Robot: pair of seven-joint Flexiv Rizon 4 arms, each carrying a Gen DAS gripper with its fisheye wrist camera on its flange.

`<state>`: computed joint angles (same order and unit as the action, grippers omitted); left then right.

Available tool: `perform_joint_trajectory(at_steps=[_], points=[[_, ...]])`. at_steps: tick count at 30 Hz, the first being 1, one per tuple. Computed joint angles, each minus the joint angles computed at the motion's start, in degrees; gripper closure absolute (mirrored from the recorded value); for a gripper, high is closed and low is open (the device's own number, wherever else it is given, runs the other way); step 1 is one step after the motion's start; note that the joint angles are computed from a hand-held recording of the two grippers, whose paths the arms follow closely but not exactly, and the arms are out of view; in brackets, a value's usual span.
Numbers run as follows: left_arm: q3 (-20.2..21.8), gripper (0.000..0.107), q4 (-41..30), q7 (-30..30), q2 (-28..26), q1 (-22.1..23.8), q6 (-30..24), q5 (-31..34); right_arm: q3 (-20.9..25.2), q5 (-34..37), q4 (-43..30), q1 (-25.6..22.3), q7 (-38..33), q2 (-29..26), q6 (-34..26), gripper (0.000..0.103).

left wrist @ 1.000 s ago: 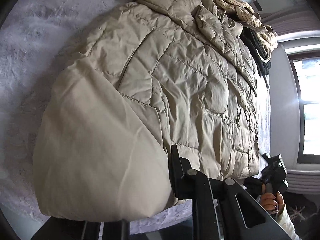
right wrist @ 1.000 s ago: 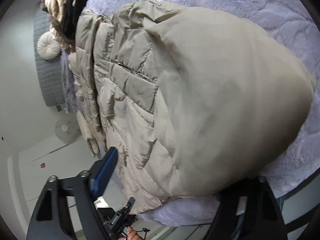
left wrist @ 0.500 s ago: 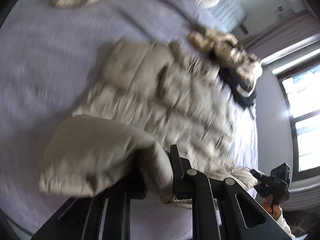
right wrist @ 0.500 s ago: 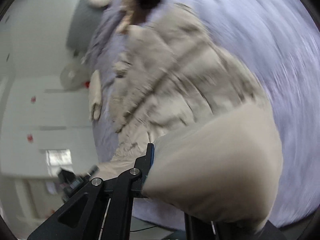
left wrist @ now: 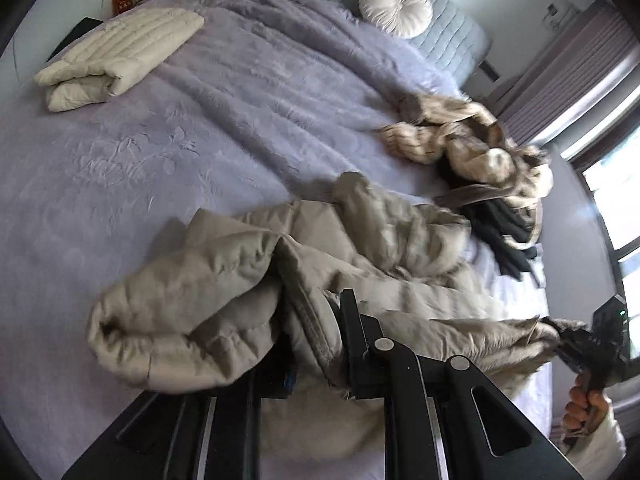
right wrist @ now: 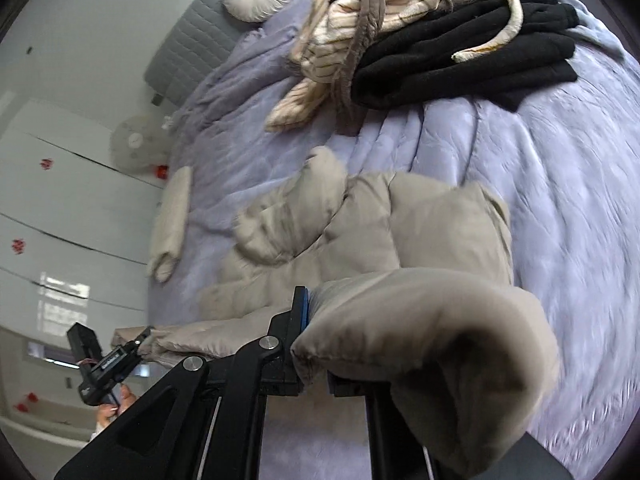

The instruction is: Fold large clothes

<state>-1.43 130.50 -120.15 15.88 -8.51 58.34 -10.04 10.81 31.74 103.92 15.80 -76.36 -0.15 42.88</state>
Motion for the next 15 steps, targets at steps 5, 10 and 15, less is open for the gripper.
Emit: perform_joint_trajectory(at_steps=[5,10,15], points=[[0.12,0.087,-2.20,0.64,-7.31,1.59,-0.39,0.48,0.56,-2.63,-1.43,0.82,4.52,-6.81,3.47,0.095],[-0.14,0.054,-3.71,0.72,-5.64,1.53,-3.95,4.25,1.64,-4.32,-1.47,0.05,5.87,-8.71,3.85,0.095],[-1.53,0.021,-5.77,-1.43,0.05,3.36,-10.04,14.39,2.14,-2.28,-1.19,-1.10,5.11,-8.25,3.84,0.091]])
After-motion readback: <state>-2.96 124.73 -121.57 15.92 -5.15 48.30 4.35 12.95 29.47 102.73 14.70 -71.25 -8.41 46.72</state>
